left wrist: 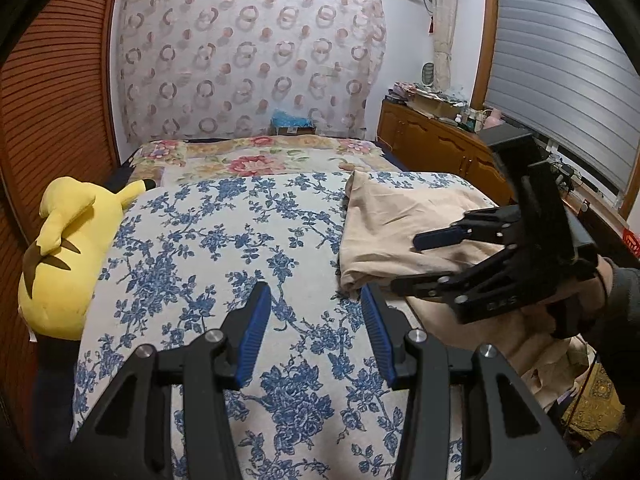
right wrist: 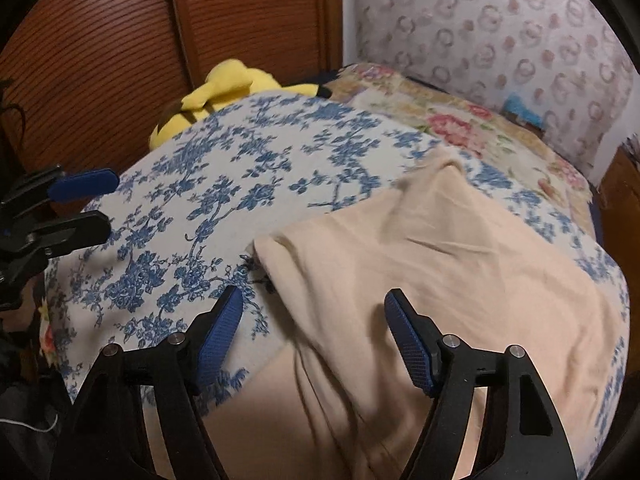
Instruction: Fold small clothes
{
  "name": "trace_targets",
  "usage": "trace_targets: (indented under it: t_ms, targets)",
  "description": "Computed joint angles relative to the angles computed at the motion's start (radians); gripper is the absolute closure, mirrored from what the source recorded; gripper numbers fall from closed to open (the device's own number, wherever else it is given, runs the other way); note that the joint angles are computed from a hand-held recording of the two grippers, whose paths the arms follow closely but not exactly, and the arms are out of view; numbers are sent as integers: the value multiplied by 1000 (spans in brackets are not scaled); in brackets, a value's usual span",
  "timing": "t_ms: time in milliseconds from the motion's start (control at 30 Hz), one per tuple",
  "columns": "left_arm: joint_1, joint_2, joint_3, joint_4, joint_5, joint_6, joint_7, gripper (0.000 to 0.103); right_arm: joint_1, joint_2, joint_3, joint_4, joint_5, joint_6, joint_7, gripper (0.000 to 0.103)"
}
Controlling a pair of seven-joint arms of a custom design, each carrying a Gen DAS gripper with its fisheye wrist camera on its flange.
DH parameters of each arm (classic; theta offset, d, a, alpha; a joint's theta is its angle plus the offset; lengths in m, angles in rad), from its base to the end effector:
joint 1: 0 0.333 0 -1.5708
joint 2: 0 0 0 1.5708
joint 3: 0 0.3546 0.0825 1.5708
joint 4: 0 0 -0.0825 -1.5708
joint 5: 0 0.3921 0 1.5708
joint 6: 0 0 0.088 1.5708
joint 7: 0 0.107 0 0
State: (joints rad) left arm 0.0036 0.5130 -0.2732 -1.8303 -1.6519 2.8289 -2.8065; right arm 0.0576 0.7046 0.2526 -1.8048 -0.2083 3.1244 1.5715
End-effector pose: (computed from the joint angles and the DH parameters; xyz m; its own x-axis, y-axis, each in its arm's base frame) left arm 0.6665 -0.1124 0.2983 -0.5888 -0.7968 0.1360 -0.5430 0.2652 -0.7968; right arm 0.6939 0.2095 0.2598 0.4047 -0.9138 -0.0356 -0.7381 -0.3034 -0.6026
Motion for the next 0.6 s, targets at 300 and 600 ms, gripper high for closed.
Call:
trace_targets:
  t_ms: [300,600]
  targets:
    - [7,8,-5,-4,23,-6,-16,58,133,50,-134,98,-29,-86,11,60]
    - [5,5,-14,-20,51,-8,-23,58,87,-45,-152,-33,-17,103,91,98]
